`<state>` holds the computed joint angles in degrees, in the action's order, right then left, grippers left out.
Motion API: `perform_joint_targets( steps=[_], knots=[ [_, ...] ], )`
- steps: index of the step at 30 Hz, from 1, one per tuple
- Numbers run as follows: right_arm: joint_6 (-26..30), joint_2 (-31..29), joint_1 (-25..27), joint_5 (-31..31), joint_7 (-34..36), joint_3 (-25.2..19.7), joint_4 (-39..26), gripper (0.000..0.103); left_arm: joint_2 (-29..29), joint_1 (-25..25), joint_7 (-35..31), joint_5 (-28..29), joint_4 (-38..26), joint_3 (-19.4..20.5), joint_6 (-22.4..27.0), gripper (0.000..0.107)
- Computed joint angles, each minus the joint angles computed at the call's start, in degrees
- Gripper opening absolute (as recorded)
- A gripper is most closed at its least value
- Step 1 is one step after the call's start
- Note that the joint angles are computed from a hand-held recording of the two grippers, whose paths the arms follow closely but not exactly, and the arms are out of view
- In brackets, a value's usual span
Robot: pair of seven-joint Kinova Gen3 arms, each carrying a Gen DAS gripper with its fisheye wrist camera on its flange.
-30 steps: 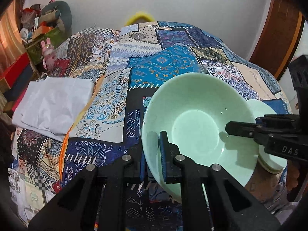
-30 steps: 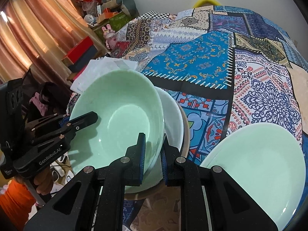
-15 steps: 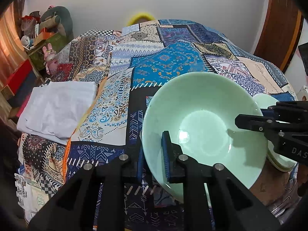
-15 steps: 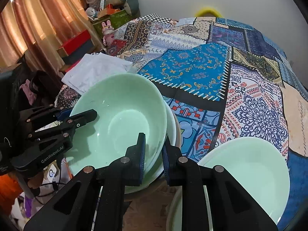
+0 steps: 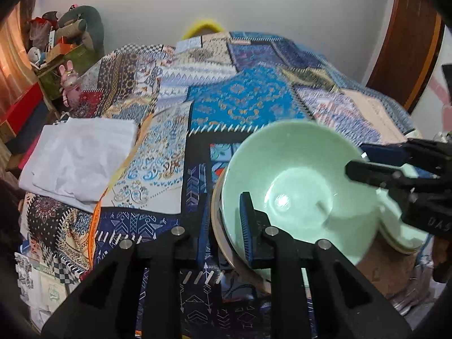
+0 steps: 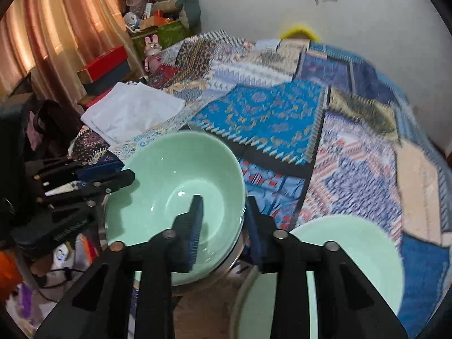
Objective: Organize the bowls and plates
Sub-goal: 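Lower the mint green bowl into the white bowl and open both tools, then close both tools on the rim of the nested bowl stack and lift it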
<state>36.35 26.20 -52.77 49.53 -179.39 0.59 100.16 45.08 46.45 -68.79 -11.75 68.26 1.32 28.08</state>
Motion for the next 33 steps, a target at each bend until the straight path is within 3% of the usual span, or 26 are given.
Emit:
perform_joint_targets(
  steps=[5, 11, 21, 30, 33],
  knots=[
    [2.6, -0.7, -1.5, 2.8, -2.0, 0.3, 0.2, 0.041, -3.5, -1.0, 0.2, 1.0, 4.2, 0.4, -4.5, 0.027],
    [2.8, -1.4, 0.6, 2.5, -2.6, -1.5, 1.2, 0.045, -2.5, -3.9, -1.6, 3.7, 3.2, 3.4, -0.8, 0.034],
    [-3.7, -0.6, 5.0, -7.2, 4.8, -2.4, 2.1, 0.045, 0.5, -6.3, -6.2, 8.4, 0.3, 6.7, 4.4, 0.035],
    [-8.8, 1.1, 9.0, -19.5, 16.8, -2.7, 0.7, 0.045, 4.3, -8.1, -9.9, 12.5, -5.7, 9.3, 10.7, 0.036],
    [-9.9, 1.8, 11.2, -24.5, 22.2, -4.1, 0.2, 0.045, 5.2, -7.1, -10.1, 12.9, -7.2, 8.4, 12.0, 0.037]
  ],
)
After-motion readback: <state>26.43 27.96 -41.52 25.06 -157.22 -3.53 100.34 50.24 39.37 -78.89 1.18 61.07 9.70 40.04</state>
